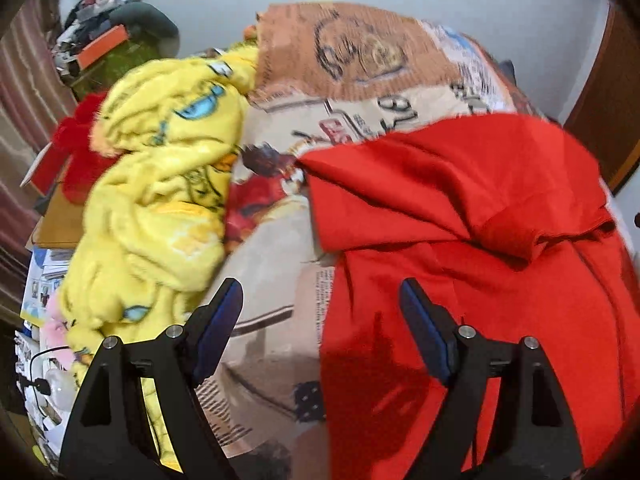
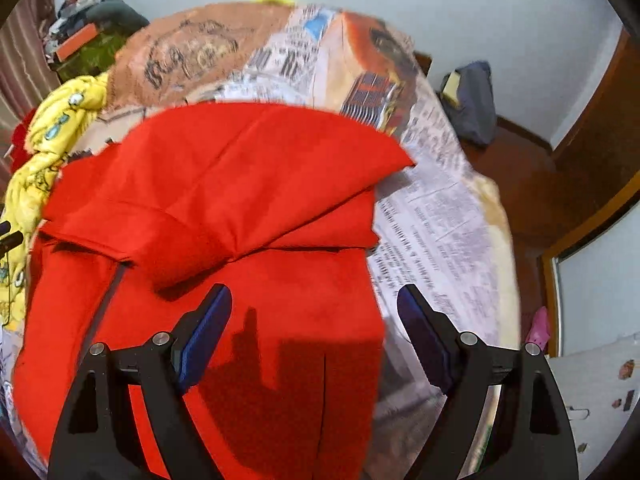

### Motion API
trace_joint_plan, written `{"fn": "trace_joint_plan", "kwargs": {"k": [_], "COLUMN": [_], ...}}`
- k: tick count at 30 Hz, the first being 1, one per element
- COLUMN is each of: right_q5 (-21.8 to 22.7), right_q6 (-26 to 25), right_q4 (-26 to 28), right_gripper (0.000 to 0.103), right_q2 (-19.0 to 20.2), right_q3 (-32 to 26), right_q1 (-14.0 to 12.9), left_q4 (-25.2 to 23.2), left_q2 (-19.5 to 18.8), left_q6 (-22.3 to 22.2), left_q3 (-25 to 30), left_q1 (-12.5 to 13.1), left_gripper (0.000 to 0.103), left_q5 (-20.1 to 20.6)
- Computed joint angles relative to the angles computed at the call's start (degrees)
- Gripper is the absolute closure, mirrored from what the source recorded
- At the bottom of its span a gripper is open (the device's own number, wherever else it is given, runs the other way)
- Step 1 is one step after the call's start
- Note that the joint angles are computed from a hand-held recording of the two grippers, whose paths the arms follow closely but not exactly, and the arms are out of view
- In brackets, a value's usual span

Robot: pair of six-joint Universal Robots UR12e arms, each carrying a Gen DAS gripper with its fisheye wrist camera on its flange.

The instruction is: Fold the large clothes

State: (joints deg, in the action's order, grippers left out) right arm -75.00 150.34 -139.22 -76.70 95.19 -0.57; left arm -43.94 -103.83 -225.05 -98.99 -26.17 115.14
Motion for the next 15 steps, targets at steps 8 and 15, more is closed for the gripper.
{"fn": "trace_joint_plan", "kwargs": {"k": [8, 15], "right_q5": [4.1, 2.9], "right_q6": [-0.8, -2.0], "right_q4": [-1.9, 4.6], "right_gripper": [0.020, 0.021], "right_q2": [-3.6, -4.1], "right_q3": [4.1, 5.7], "right_q1": [-2.3, -3.4], "left_q4": [1.9, 4.0], "left_q2": [3.1, 3.3], "left_q6": [-1.9, -5.5], "left_q3": [-3.0, -7.4], "left_q1": [-1.2, -1.0], "left_gripper": [0.023, 0.023], "left_q5": [-1.5, -11.7]}}
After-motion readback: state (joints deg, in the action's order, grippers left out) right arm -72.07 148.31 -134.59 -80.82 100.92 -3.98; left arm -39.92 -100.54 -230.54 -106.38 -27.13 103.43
